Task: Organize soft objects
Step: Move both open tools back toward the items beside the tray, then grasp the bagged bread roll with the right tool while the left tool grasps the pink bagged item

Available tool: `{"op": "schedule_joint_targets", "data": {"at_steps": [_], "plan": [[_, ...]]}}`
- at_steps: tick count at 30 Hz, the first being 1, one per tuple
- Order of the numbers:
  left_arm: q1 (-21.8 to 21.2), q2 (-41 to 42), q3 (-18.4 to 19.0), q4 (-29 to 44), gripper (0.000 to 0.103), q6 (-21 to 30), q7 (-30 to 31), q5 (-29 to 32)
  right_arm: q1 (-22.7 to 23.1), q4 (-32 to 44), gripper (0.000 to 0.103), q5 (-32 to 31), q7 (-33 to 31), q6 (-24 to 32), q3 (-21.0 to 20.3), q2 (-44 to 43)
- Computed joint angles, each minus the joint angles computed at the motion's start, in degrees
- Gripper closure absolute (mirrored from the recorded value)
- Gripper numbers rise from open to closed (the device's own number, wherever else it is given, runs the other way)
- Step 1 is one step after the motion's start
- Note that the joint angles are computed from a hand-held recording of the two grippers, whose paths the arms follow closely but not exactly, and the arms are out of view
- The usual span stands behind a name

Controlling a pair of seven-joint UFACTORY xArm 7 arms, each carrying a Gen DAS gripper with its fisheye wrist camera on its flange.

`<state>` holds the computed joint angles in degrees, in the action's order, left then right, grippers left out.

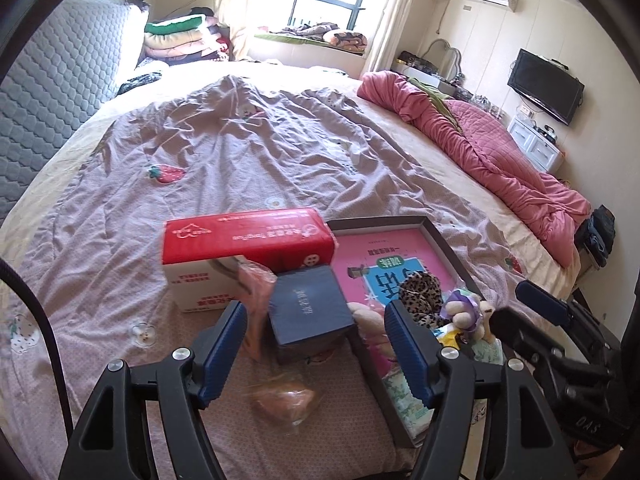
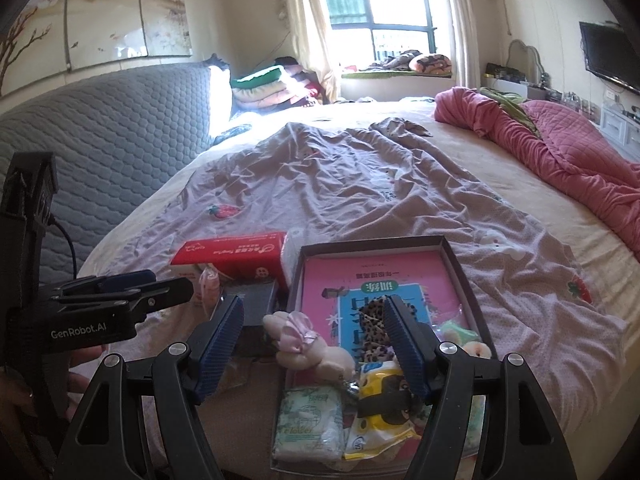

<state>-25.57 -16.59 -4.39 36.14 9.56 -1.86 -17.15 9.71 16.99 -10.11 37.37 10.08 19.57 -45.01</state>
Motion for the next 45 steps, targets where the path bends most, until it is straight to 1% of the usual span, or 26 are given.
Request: {"op": "schedule_joint_targets", "data": {"at_steps": [5, 8, 12, 16, 19, 21, 23, 24, 28, 32, 36, 38, 41, 42, 43, 45], "plan": [[1.4, -1.4, 2.3, -1.1, 0.033, 0.9, 0.8, -0.6, 0.9, 2.1, 0.029, -0.5, 0.5, -0.8, 2.0, 3.7], [2.9, -1.6, 3.0, -1.5, 0.033, 1.4, 1.1, -0.5, 1.6, 3.4, 0.029, -1.0, 0.7, -1.2, 2.9, 6.2], [4.6, -1.0, 3.9, -1.7, 0.032, 2.5, 1.8, -0.7, 2.6, 5.8, 0.029, -1.8, 0.4, -2.0, 4.0, 11.7], [6.0, 0.8, 3.9, -1.4, 0.032, 3.2, 2.8, -0.7, 4.4, 8.4, 0.029, -2.9, -0.4, -2.1, 4.6, 18.3], [5.5, 2.7, 4.5, -1.1, 0.032, 3.5, 5.4, -2.9, 5.0, 10.6, 0.029, -4.8, -1.1, -1.6, 5.4, 23.3], [6.3, 3.9, 3.5, -0.7, 0.033, 3.8, 5.5, -2.6, 4.6, 12.1, 0.029, -7.0, -0.6, -1.0, 6.3, 26.3], [6.7, 4.8, 2.7, -0.4, 0.033, 3.7, 5.4, -2.7, 5.6, 13.4, 0.029, -8.3, -0.5, -0.8, 5.6, 29.5], [6.4, 5.1, 2.7, -0.4, 0.033, 3.1, 6.0, -3.7, 6.0, 13.8, 0.029, -9.1, -0.4, -0.8, 5.1, 30.7], [2.5, 6.6, 4.7, 0.8, 0.033, 1.4, 13.2, -12.9, 8.0, 14.8, 0.029, -11.1, 0.7, -0.8, 2.9, 34.3], [1.4, 9.9, 3.9, 3.6, 0.033, 1.1, 19.1, -21.1, 10.1, 15.3, 0.029, -10.4, 0.0, -3.0, -0.4, 36.9], [2.9, 13.1, 1.1, 5.9, 0.033, -0.3, 21.8, -24.6, 10.4, 16.6, 0.029, -11.8, 0.4, -4.2, -1.7, 39.7], [4.1, 14.8, -0.2, 7.1, 0.033, -0.2, 22.5, -25.5, 10.9, 17.3, 0.029, -12.9, 0.9, -4.5, -2.2, 40.9], [6.0, 17.1, -2.0, 8.6, 0.033, 0.5, 22.9, -26.9, 11.0, 18.5, 0.029, -17.5, 4.1, -4.2, -3.0, 42.9], [6.6, 17.6, -2.5, 8.9, 0.033, 0.6, 23.7, -27.8, 11.0, 18.9, 0.029, -20.2, 6.3, -4.3, -3.5, 43.6], [7.3, 18.0, -3.1, 9.4, 0.033, 1.1, 25.3, -29.5, 11.2, 19.3, 0.029, -21.4, 7.5, -4.4, -4.2, 44.3], [8.5, 18.7, -4.0, 10.1, 0.033, 2.1, 28.1, -33.1, 12.1, 19.7, 0.029, -20.3, 6.7, -5.7, -5.7, 45.7]]}}
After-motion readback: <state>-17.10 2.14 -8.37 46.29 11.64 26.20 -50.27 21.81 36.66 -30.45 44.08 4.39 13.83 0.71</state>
